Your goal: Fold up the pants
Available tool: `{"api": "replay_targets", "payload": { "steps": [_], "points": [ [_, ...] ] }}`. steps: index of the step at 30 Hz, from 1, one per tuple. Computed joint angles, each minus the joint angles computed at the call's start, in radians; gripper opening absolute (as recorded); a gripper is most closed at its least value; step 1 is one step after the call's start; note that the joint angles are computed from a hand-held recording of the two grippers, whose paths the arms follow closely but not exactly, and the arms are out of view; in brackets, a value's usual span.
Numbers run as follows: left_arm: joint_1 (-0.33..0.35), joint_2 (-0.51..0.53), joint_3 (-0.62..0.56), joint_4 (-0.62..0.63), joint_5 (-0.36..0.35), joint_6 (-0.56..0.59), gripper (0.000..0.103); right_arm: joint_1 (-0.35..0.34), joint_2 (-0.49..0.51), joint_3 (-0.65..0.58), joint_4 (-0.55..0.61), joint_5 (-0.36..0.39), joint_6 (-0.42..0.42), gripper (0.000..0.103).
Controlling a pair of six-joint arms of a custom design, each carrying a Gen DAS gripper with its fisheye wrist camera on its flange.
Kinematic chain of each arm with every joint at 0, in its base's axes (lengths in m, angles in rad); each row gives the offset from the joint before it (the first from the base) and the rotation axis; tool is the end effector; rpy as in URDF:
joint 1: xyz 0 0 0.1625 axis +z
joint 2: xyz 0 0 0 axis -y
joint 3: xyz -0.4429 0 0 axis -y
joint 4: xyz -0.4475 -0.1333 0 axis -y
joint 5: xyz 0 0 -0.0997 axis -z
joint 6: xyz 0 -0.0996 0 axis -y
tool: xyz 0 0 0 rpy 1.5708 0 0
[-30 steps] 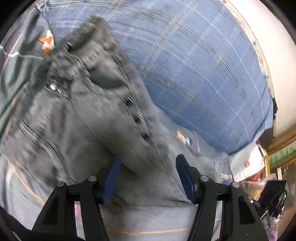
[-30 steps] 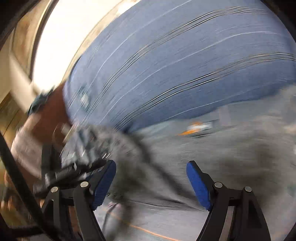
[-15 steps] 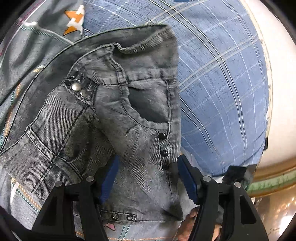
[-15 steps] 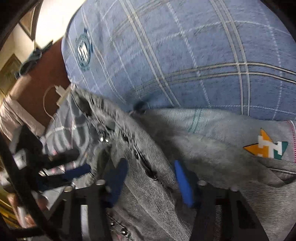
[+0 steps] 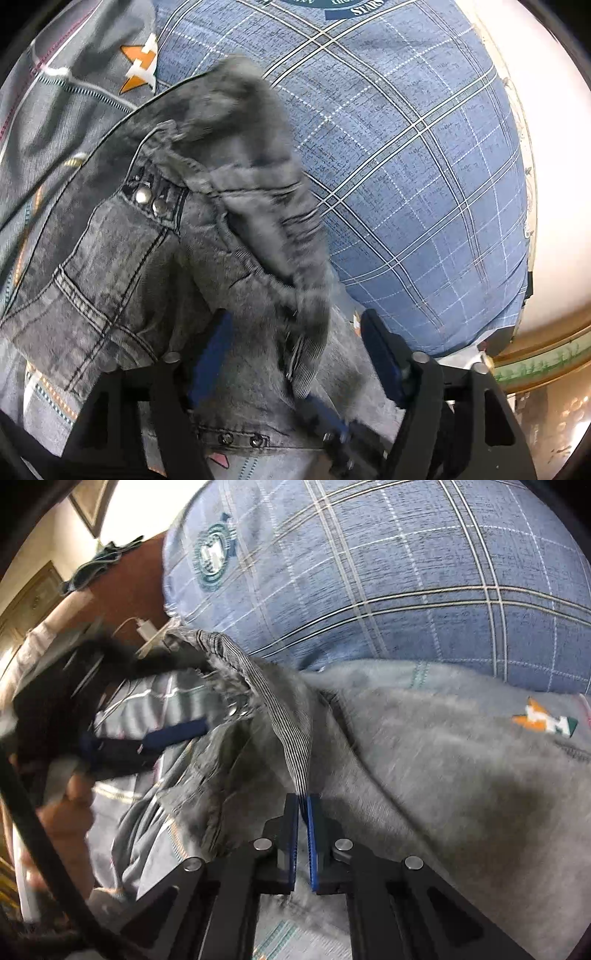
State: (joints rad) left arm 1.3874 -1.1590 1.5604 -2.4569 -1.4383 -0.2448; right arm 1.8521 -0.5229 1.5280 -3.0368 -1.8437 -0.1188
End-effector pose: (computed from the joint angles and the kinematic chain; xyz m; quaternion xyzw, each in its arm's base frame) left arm 0.0121 -0.7380 0.3526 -0.0456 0.9677 -0.2476 0.0119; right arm 0.3120 -0.6963 -0.0357 0.1612 -0.9515 0.2363 0.1136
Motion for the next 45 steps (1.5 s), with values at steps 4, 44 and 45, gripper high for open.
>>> {"api": "replay_targets", "payload": {
  "steps": [4, 44, 45],
  "points": [
    [0.0, 0.032, -0.021, 0.002, 0.037, -0.025, 0.076, -0.012, -0.009, 0.026, -0.004, 0.053, 0.015, 0.006],
    [0.088, -0.145, 0.194, -0.047, 0.11, -0.089, 0.015, 0.131, 0.101, -0.05, 0.043, -0.209, -0.072, 0.008],
    [0.085, -0.143, 0.194, -0.051, 0.144, -0.101, 0.021, 0.128, 0.103, -0.056, 0.066, -0.213, -0.062, 0.008]
  ]
}}
